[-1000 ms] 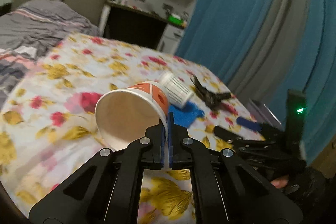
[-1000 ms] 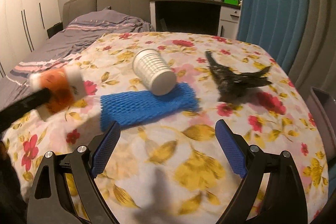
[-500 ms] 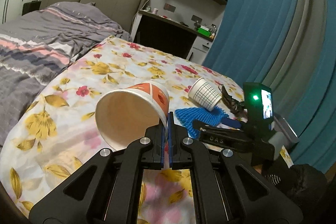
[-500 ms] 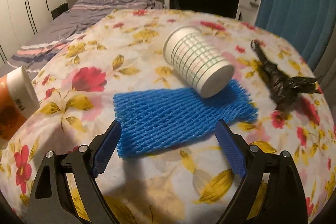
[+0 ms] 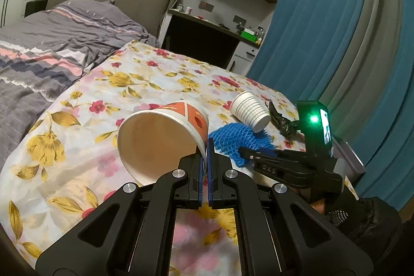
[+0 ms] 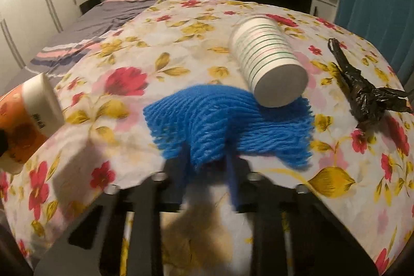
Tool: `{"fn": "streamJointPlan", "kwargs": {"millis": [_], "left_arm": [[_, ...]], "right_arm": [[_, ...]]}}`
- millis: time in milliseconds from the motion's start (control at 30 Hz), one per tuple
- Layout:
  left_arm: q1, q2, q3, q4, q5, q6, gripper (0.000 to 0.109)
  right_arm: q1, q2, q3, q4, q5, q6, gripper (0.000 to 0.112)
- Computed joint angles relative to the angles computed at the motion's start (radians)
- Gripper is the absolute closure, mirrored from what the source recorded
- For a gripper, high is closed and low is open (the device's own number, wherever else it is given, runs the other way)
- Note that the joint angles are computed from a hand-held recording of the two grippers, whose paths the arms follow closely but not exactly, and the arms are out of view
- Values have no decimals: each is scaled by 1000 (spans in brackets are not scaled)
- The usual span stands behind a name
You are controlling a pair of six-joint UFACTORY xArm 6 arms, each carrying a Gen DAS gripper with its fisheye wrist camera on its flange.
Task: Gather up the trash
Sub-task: 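Grasp an orange-printed cup with the left tool while the right tool grasps the blue mesh sleeve, then carry the orange cup and blue mesh over the grey bin and open both tools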
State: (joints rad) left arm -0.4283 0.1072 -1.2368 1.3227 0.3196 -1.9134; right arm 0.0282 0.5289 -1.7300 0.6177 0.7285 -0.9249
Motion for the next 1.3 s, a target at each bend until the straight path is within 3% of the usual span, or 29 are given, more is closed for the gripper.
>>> {"fn": "streamJointPlan", "kwargs": {"millis": [667,1033,1300], "left_arm": [[-48,71,-87,-64,3,97,107],[-100,137,-179,-133,19,187,107],[-151,218,-302,-232,47,333,107]], "right_arm": [[-176,-281,301,313,-3,-289,98],[-271,-328,350,397,-38,-320,98],[-331,-330,346,450,-32,-351,98]]}}
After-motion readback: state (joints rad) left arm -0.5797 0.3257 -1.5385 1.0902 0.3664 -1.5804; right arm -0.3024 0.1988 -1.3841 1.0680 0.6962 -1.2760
